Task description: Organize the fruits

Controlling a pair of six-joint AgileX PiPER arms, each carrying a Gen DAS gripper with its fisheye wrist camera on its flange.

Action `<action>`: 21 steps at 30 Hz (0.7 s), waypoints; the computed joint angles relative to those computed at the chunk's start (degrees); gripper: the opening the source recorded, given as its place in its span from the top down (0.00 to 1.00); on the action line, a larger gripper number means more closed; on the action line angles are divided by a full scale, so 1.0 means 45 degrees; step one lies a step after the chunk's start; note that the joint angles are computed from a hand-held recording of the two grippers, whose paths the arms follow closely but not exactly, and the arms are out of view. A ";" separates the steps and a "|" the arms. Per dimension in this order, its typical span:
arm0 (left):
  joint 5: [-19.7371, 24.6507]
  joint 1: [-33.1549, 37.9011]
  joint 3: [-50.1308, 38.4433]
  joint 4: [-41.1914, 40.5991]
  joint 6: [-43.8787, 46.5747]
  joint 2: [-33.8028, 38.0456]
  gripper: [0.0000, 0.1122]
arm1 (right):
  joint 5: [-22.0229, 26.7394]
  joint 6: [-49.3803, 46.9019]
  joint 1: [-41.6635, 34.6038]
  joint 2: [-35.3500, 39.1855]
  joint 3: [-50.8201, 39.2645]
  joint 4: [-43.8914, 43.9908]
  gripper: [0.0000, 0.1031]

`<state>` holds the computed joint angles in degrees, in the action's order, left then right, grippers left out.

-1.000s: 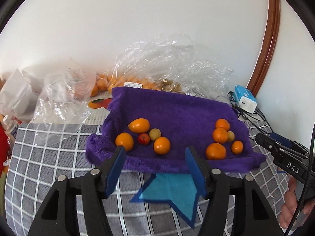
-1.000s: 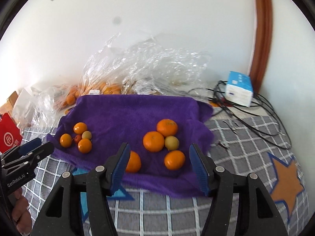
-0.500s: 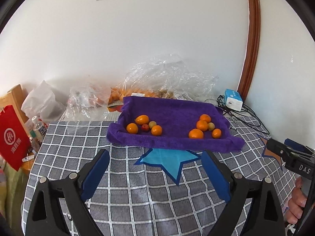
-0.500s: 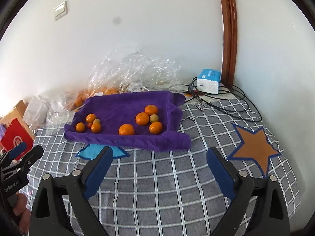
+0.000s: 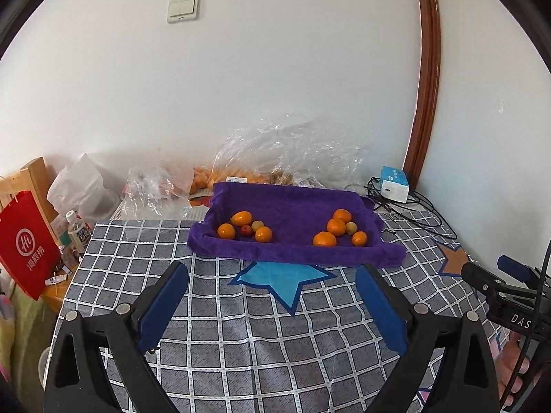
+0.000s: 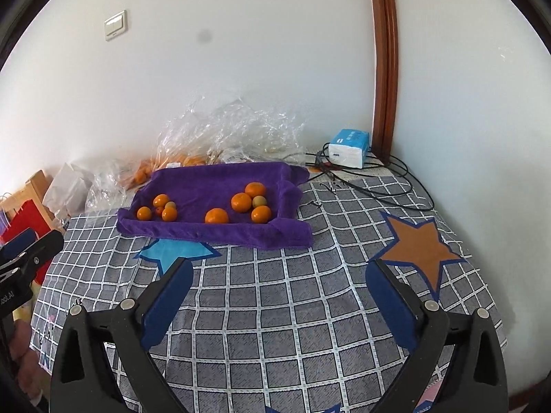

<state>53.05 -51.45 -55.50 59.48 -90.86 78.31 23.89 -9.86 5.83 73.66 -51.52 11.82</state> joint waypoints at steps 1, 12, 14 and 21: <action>0.0031 -0.0002 -0.0034 -0.0025 0.0020 0.0022 0.12 | 0.0003 0.0266 0.0019 -0.0057 0.0008 -0.0261 0.04; 0.0430 -0.0219 -0.0182 0.0014 0.0086 0.0204 0.12 | 0.0040 0.0478 -0.0131 -0.0212 0.0102 -0.0453 0.04; 0.0420 -0.0209 -0.0173 -0.0002 0.0095 0.0203 0.12 | -0.0007 0.0567 -0.0129 -0.0235 0.0136 -0.0525 0.04; 0.0410 -0.0261 -0.0198 -0.0070 0.0155 0.0216 0.12 | 0.0028 0.0588 -0.0098 -0.0308 0.0142 -0.0622 0.04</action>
<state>54.90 -52.62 -56.39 59.16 -90.16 79.29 24.02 -7.22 5.39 72.27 -50.88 9.03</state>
